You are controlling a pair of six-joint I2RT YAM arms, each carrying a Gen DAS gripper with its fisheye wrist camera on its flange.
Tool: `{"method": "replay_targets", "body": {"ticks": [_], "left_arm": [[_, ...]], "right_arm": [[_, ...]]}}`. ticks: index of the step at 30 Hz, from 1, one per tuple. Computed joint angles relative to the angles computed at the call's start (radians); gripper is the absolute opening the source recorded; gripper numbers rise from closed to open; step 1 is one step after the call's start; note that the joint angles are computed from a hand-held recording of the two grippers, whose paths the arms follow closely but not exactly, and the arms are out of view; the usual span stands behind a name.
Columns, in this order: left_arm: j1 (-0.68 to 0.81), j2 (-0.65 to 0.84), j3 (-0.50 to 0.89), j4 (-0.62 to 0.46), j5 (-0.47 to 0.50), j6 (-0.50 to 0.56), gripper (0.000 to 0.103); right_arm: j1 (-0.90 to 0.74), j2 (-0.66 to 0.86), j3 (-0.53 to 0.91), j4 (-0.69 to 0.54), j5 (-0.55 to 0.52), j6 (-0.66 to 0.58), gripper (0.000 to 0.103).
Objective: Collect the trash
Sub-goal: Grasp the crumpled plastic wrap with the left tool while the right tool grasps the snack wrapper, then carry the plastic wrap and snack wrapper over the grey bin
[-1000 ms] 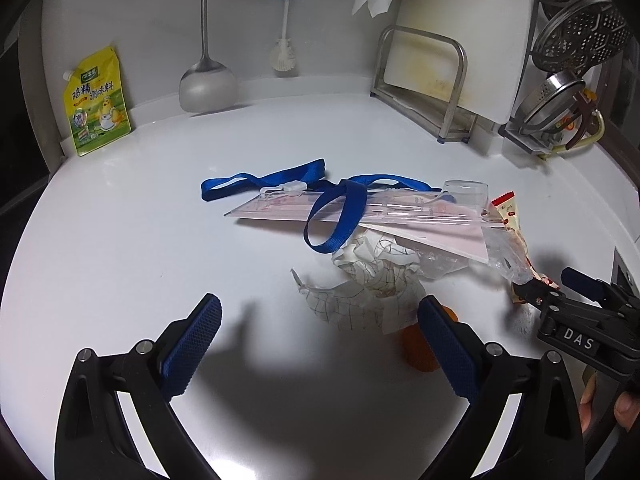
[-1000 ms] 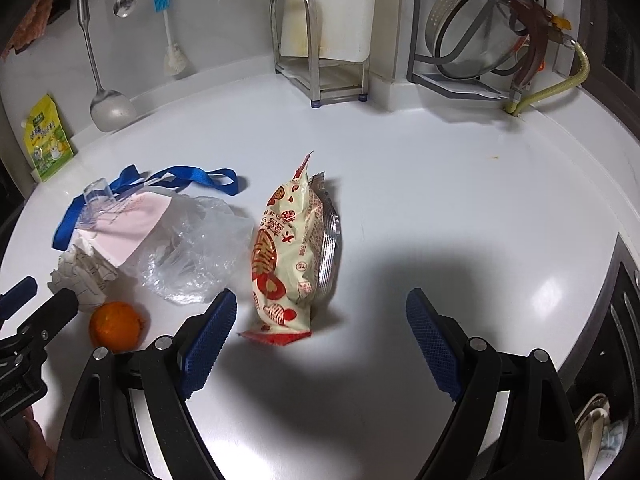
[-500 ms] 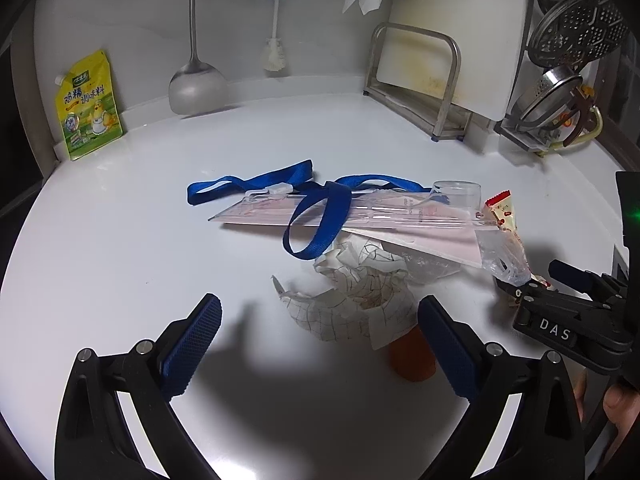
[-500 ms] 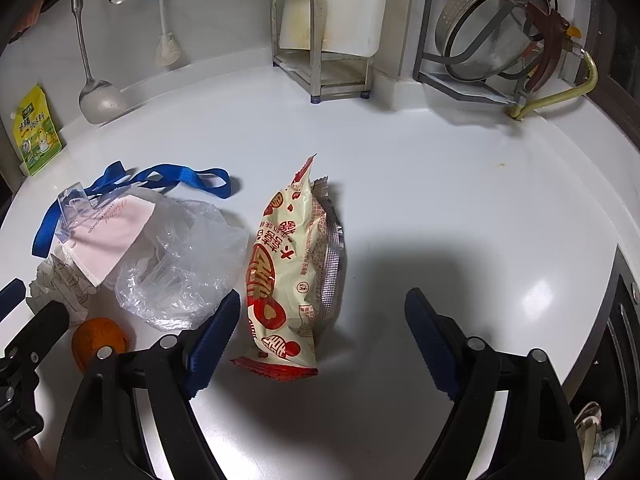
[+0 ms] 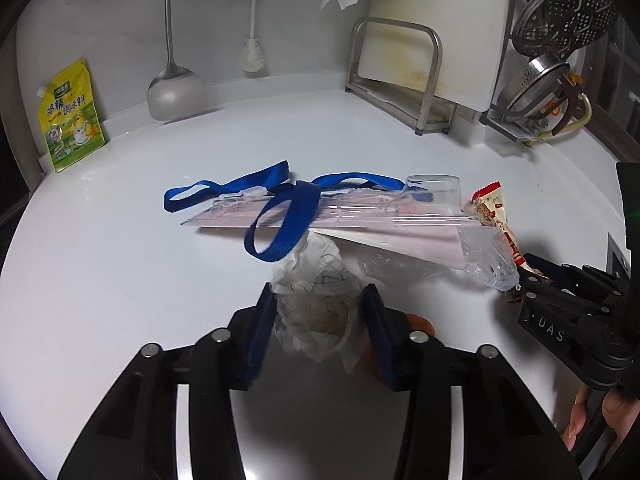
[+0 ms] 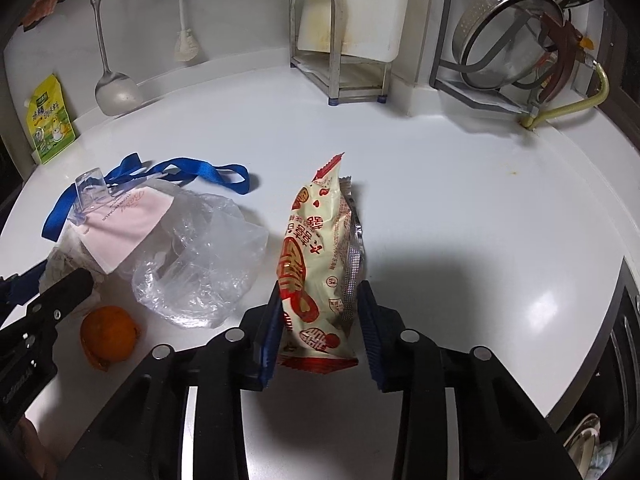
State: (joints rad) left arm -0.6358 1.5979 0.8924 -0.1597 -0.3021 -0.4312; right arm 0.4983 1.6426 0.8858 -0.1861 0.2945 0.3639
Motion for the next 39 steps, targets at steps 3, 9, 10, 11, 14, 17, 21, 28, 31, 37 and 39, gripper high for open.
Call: {"method": "replay_targets", "body": {"ticks": [3,9,10,11,14,17,21,28,31,37,39], "left_arm": [[0.004,-0.018,-0.014,0.005,0.007,0.009,0.033],[0.012,-0.088,-0.055,0.004,0.003,0.024,0.031],[0.012,-0.106,-0.065,0.003,0.002,0.027,0.031],[0.012,-0.122,-0.074,0.002,0.001,0.031,0.031],[0.015,-0.164,-0.101,-0.003,0.006,0.036,0.031],[0.016,-0.215,-0.137,-0.009,0.009,0.039,0.031],[0.006,-0.298,-0.188,-0.027,0.005,0.040,0.030],[-0.063,-0.473,-0.272,-0.113,-0.046,0.011,0.030],[-0.127,-0.539,-0.304,-0.158,-0.093,-0.010,0.030],[-0.287,-0.680,-0.362,-0.266,-0.181,-0.108,0.030],[-0.352,-0.728,-0.376,-0.316,-0.217,-0.153,0.030]], "right_arm": [[-0.001,-0.024,-0.021,0.009,-0.009,0.003,0.031],[0.001,-0.078,-0.072,0.015,0.007,0.015,0.031],[0.001,-0.088,-0.081,0.015,0.010,0.019,0.031],[0.000,-0.105,-0.095,0.016,0.014,0.027,0.031],[0.011,-0.155,-0.132,0.013,0.035,0.043,0.031],[0.033,-0.211,-0.171,0.000,0.060,0.065,0.031],[0.083,-0.295,-0.227,-0.024,0.092,0.110,0.031],[0.227,-0.433,-0.297,-0.113,0.174,0.236,0.031],[0.319,-0.497,-0.328,-0.173,0.218,0.330,0.031],[0.584,-0.566,-0.362,-0.348,0.357,0.626,0.031],[0.691,-0.568,-0.364,-0.416,0.399,0.763,0.031]]}}
